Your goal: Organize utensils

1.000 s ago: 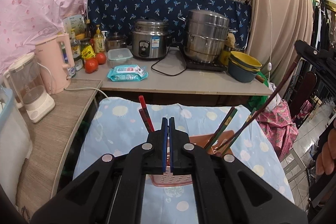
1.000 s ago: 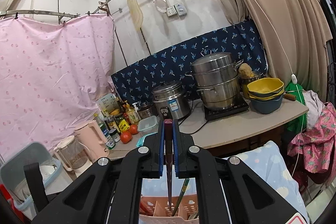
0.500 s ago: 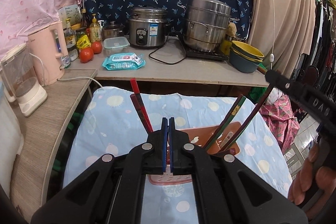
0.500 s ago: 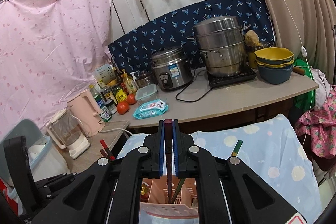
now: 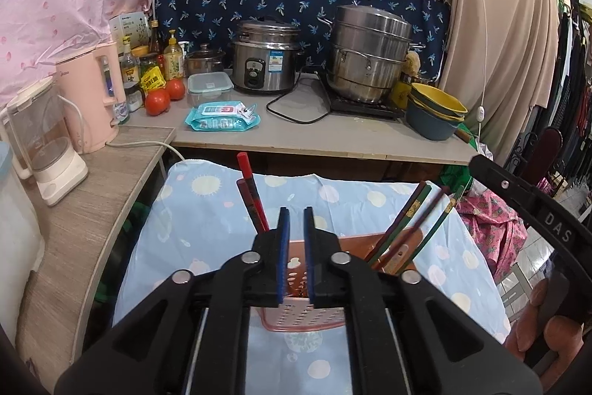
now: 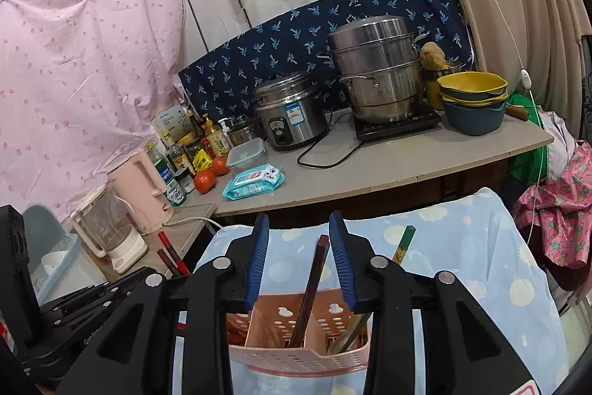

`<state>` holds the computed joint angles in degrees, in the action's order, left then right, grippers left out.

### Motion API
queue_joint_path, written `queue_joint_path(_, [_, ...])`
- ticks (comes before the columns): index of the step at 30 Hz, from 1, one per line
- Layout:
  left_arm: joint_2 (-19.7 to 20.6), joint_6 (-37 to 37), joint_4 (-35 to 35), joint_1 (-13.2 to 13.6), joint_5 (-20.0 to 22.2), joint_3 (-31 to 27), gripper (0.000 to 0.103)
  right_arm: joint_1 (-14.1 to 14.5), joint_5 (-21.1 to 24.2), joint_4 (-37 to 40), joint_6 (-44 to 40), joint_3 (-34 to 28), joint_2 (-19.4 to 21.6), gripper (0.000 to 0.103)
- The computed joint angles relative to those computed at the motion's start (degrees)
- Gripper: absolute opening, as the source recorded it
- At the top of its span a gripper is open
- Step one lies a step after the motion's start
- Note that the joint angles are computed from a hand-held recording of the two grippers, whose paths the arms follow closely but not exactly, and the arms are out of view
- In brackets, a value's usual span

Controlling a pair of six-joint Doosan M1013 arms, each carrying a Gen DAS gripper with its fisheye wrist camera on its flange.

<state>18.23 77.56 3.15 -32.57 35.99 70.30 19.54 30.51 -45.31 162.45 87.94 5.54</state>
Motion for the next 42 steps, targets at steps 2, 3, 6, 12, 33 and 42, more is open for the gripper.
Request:
queue_joint_path(2, [-0.53,-1.19,0.99,0.01,-0.71,0.74,0.021,0.12,0.24,0.28,-0.13,0.41,-0.52,0.035])
queue_joint_path(3, [-0.9,-2.37,2.41,-0.16,-1.09,1.27,0.025,0.24,0.31,0.47,-0.43,0.63,-0.77,0.035])
queue_joint_path(6, [-2.2,-4.94,5.92,-0.65,-1.97,3.32,0.034,1.33,1.75,-0.6,-0.5,1.71,-1.66,0.039])
queue_joint_path(12, [-4.5,-10.51,11.07,-1.39,-0.91,7.13,0.046,4.18,6.27,0.4,-3.4,4.23,-3.31,0.053])
queue_joint_path(33, [-10.2,-25.38,28.74,-6.64,4.04,15.51,0.086,10.59,15.08,4.51,-0.51,9.49,-6.45,0.074])
queue_joint_path(42, [-10.61,-26.16,28.55,-6.75,5.45,16.4,0.091,12.19,18.59,2.24,0.62,9.61,-6.48,0.083])
